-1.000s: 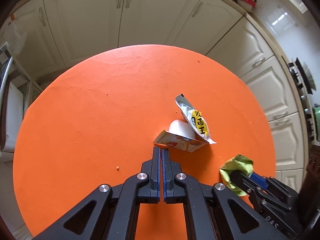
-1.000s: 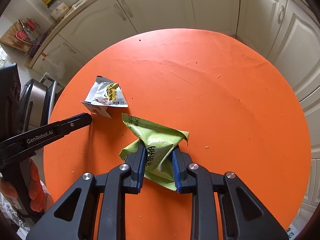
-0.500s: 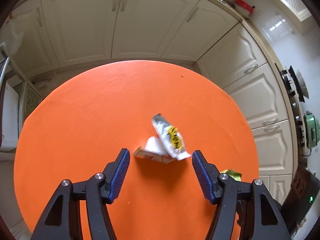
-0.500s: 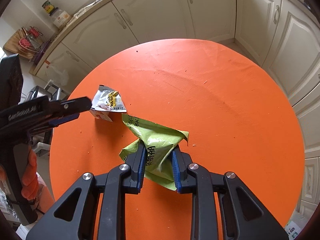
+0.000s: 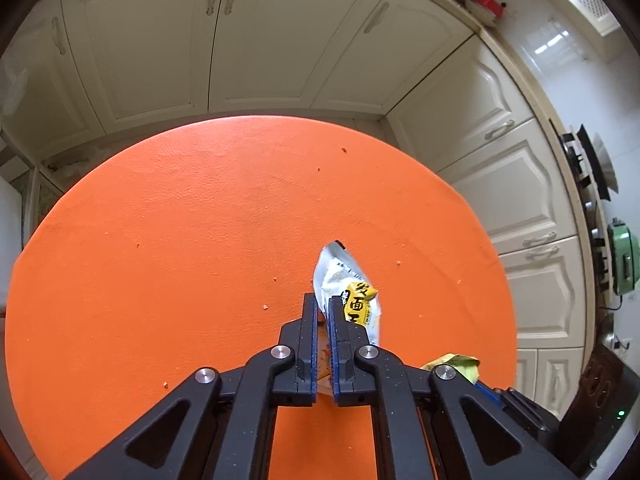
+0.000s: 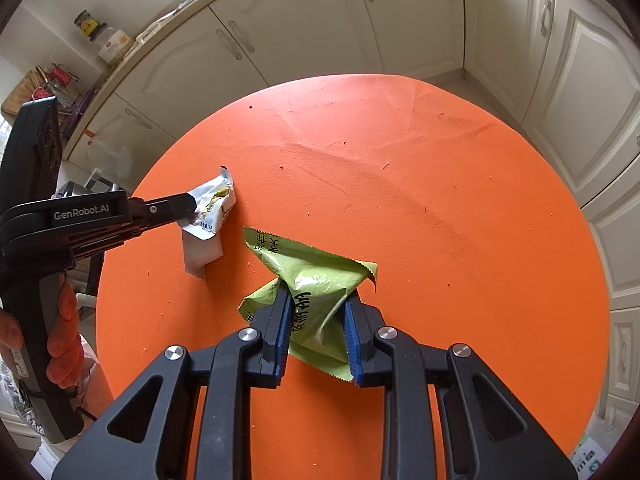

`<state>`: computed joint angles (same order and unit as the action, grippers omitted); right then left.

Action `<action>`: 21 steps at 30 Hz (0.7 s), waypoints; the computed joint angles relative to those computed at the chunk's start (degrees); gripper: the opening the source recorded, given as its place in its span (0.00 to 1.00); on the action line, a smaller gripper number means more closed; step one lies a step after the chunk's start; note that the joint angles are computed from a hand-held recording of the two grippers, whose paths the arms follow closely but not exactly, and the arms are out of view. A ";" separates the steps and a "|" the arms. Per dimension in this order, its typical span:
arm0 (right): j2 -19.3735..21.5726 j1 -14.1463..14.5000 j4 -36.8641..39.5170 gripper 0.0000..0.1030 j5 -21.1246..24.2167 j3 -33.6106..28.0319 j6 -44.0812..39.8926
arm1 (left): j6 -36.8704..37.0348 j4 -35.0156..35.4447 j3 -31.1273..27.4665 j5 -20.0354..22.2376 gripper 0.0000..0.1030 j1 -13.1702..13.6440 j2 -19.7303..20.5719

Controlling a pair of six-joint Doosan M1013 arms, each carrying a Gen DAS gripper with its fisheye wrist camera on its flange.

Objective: Collect trash
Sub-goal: 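Grasp green packet with right tool while left tool grasps silver wrapper, then carry the green packet and silver wrapper over the blue bucket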

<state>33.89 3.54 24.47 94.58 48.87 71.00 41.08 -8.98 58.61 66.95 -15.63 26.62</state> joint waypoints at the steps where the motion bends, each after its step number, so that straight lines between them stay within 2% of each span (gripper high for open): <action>1: -0.03 -0.07 0.10 0.23 0.04 0.02 -0.06 | 0.38 -0.05 0.09 -0.35 0.00 -0.04 -0.18; 10: -1.28 -1.26 0.65 0.23 -0.69 0.56 0.00 | 2.49 0.74 -0.01 -1.08 0.00 -1.81 -1.74; 16: -2.98 -3.31 0.93 0.23 -1.41 1.90 0.15 | 4.80 0.80 -2.35 0.67 0.00 -4.30 -1.61; 21: -5.17 -6.39 1.14 0.23 -2.65 3.96 0.35 | 6.67 1.87 -7.29 4.07 0.00 -7.60 0.55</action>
<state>28.73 -2.85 25.61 91.93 52.83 71.34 47.75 -7.11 51.32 71.02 -23.23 27.16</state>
